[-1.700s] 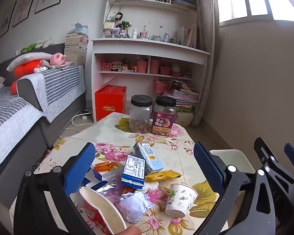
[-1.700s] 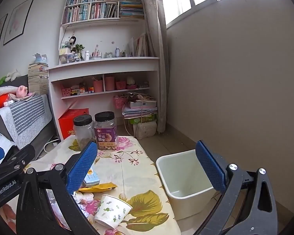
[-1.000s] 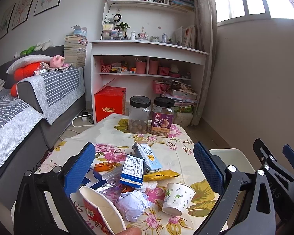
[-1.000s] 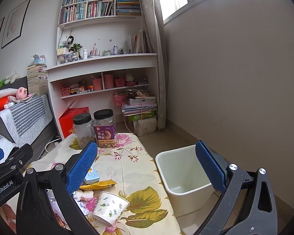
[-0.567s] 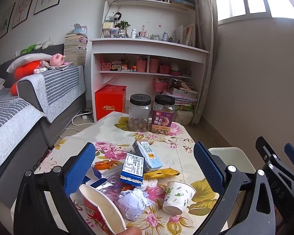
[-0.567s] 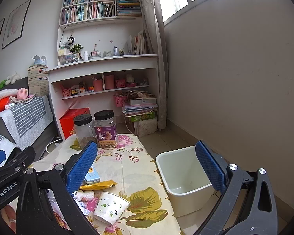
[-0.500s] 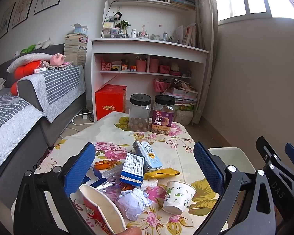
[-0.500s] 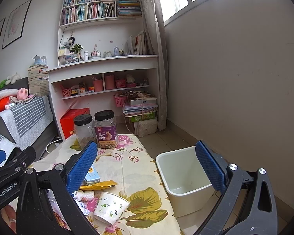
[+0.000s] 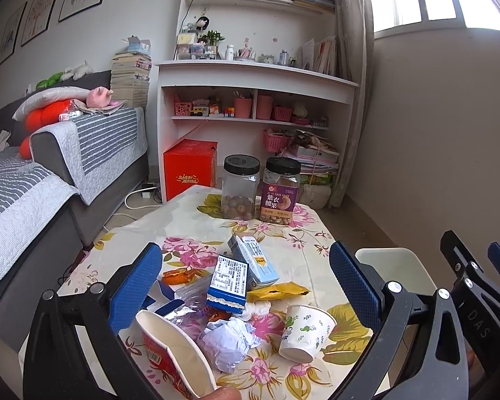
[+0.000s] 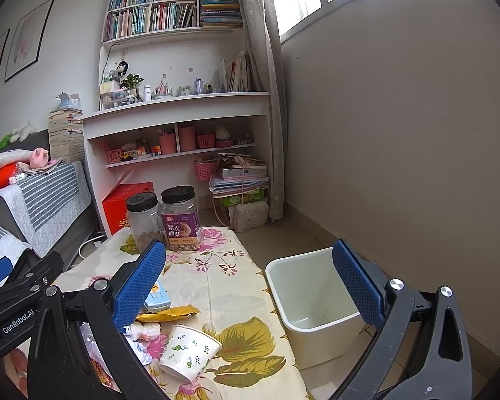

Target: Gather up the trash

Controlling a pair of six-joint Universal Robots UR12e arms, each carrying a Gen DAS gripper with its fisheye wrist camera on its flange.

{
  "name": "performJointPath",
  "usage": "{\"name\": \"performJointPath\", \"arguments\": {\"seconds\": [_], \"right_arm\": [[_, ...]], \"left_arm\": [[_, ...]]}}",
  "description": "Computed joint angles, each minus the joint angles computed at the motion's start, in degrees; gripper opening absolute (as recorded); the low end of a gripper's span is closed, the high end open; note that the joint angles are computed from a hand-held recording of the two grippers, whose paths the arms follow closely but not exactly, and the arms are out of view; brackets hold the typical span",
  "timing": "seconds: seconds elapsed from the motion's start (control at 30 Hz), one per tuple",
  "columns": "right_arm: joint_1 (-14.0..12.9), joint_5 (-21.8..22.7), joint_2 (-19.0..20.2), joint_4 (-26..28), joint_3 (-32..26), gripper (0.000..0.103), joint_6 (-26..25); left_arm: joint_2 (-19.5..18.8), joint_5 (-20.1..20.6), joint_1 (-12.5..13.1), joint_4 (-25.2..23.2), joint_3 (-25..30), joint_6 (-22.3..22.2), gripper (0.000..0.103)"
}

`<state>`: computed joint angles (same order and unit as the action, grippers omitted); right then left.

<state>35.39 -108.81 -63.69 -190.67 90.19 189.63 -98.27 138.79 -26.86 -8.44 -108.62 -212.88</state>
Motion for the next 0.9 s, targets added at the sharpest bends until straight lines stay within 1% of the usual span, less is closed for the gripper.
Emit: {"name": "performJointPath", "arguments": {"seconds": [0.13, 0.27, 0.33, 0.4, 0.43, 0.5, 0.53, 0.57, 0.6, 0.63, 0.67, 0.7, 0.73, 0.77, 0.8, 0.83, 0.87, 0.9], "right_arm": [[-0.06, 0.36, 0.09, -0.11, 0.09, 0.096, 0.45], [-0.13, 0.9, -0.13, 1.28, 0.04, 0.096, 0.53], [-0.36, 2.06, -0.44, 3.4, -0.1, 0.096, 0.79], [-0.73, 4.1, -0.92, 7.15, -0.46, 0.096, 1.85], [-1.03, 5.24, -1.3, 10.64, -1.01, 0.096, 1.96], [-1.27, 6.66, -1.36, 13.79, -1.85, 0.096, 1.71], [-1.35, 7.22, -1.32, 15.23, -2.38, 0.096, 1.07], [-1.2, 7.04, -0.92, 14.46, -2.73, 0.096, -0.05], [-1.11, 6.97, -0.64, 14.58, -3.13, 0.096, -1.13], [-0.97, 6.58, -0.48, 16.67, -3.95, 0.096, -3.03], [-0.93, 6.89, -0.31, 18.09, -4.59, 0.096, -3.77], [-0.79, 6.84, 0.04, 19.67, -5.51, 0.096, -4.96], [-0.72, 6.73, 0.39, 22.33, -6.67, 0.096, -6.39], [-0.8, 7.41, 0.69, 24.8, -7.77, 0.096, -6.76], [-0.9, 8.55, 1.05, 25.95, -8.59, 0.096, -6.53], [-1.12, 10.41, 1.34, 28.45, -9.77, 0.096, -6.1], [-1.16, 11.41, 1.83, 30.48, -11.08, 0.096, -6.52], [-1.28, 12.84, 2.26, 32.09, -12.2, 0.096, -6.45]], "left_arm": [[0.39, -0.48, 0.24, -1.91, -0.01, -1.05, 0.097], [0.68, -0.86, 0.53, -5.49, 0.18, -3.61, 0.097], [1.2, -1.18, 0.9, -10.42, 0.55, -6.49, 0.097], [2.15, -3.01, 1.76, -16.94, 1.02, -10.39, 0.097], [2.66, -4.29, 2.37, -19.26, 1.03, -12.18, 0.097], [3.92, -8.62, 4.34, -21.76, 0.49, -15.68, 0.097], [4.45, -10.09, 5.17, -23.85, 0.47, -16.78, 0.097], [5.19, -11.89, 6.21, -27.9, 0.8, -18.12, 0.097], [5.68, -13.5, 7.0, -30.52, 1.07, -19.07, 0.097], [6.08, -14.75, 7.8, -30.86, 0.78, -19.49, 0.097], [6.55, -16.72, 8.84, -31.7, 0.59, -19.95, 0.097], [6.88, -17.42, 9.41, -33.35, 0.67, -20.05, 0.097], [7.14, -19.38, 10.21, -33.79, 0.56, -20.48, 0.097], [7.55, -22.07, 11.35, -33.8, 0.21, -20.47, 0.097], [7.86, -24.26, 12.22, -35.2, 0.32, -20.55, 0.097], [8.05, -27.5, 13.51, -34.23, -0.29, -20.88, 0.097], [8.23, -30.13, 14.91, -35.53, -0.42, -21.44, 0.097], [8.22, -31.74, 15.81, -35.23, -0.78, -21.77, 0.097]]}}
